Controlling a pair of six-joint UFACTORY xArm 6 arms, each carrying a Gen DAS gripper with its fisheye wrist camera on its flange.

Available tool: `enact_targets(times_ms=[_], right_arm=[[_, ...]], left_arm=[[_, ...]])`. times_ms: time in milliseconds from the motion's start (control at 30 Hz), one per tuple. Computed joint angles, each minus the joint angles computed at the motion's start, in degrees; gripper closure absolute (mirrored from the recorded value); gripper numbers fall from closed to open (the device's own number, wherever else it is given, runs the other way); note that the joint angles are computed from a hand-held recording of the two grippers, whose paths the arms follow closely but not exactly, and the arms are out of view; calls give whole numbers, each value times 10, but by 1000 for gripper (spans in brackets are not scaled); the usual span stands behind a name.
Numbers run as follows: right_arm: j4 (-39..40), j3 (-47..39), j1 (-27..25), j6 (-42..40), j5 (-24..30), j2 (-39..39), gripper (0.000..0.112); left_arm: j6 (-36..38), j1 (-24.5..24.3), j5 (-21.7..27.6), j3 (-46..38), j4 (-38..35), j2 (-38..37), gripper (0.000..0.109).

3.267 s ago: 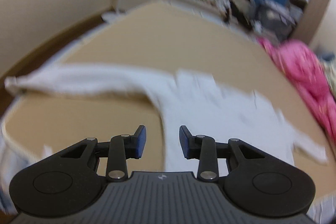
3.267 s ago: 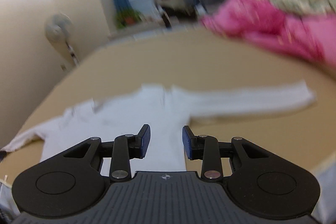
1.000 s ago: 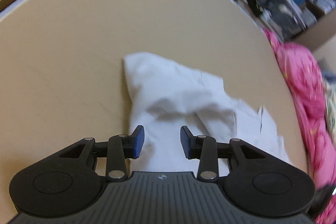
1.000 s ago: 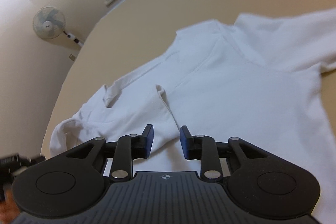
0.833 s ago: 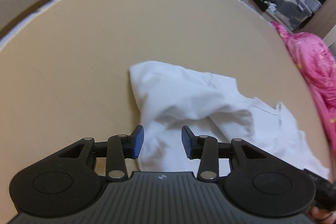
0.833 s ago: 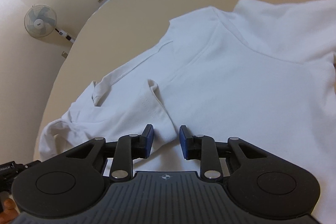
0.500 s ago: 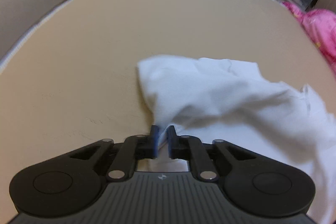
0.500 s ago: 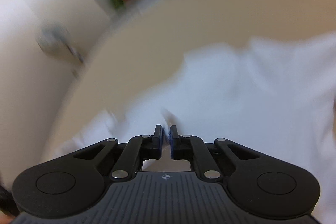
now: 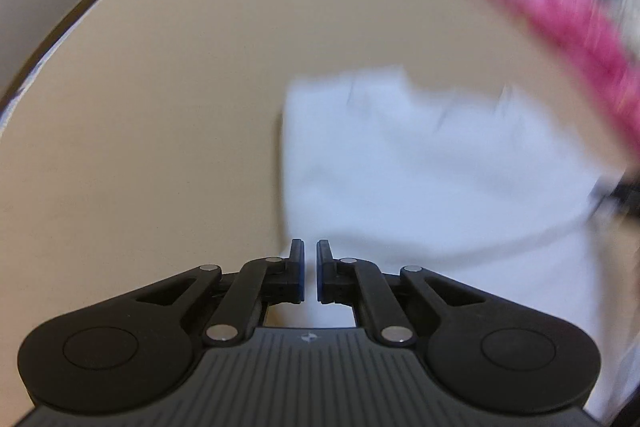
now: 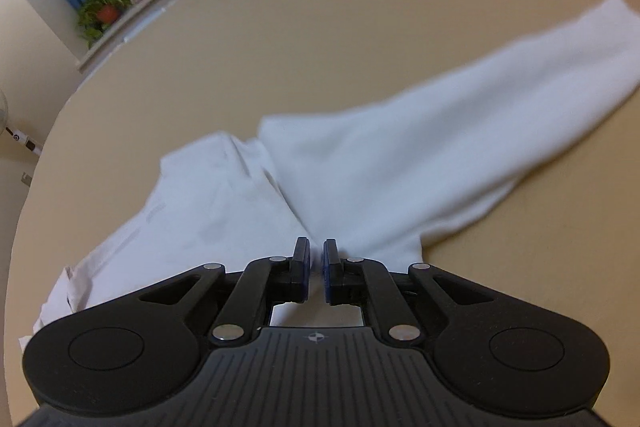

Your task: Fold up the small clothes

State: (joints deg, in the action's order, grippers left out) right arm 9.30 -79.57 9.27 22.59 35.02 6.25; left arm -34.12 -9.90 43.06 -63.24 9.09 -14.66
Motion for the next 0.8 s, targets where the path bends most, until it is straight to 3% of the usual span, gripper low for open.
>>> enact_targets(times_ms=[33, 100, 200, 233, 300, 333, 400, 433, 500, 600, 733, 800], right_arm=[[-10, 3, 0, 15, -12, -4, 104], [-12, 27, 0, 30, -60, -21, 102], [96, 36, 7, -74, -97, -21, 102], [122, 24, 7, -101, -74, -13, 99], [103, -13, -2, -101, 21, 15, 97], [83, -17, -5, -85, 45, 24, 103], [97, -16, -10, -68, 40, 19, 100], [102, -10, -8, -81, 20, 12, 95], [68, -9, -5, -80, 14, 10, 83], [31, -29, -10, -49, 58, 26, 84], [58, -1, -23, -70, 23, -7, 83], [67, 8, -31, -88, 12, -20, 82]], left_arm=[[5, 5, -29, 9, -24, -4, 103], [13, 3, -40, -1, -35, 15, 103], [2, -11, 49, -48, -2, 70, 103], [5, -9, 72, -52, -9, 80, 104], [-6, -9, 65, -52, -7, 78, 104], [-13, -9, 53, -49, -1, 72, 103], [-30, -7, 17, -36, 18, 59, 101], [-39, -7, 11, -33, 27, 58, 95], [-52, -6, 49, -49, 36, 77, 85], [-71, -10, 64, -52, 46, 82, 85], [-104, -9, 11, -31, 54, 58, 85], [-96, -9, 29, -47, 54, 72, 85]])
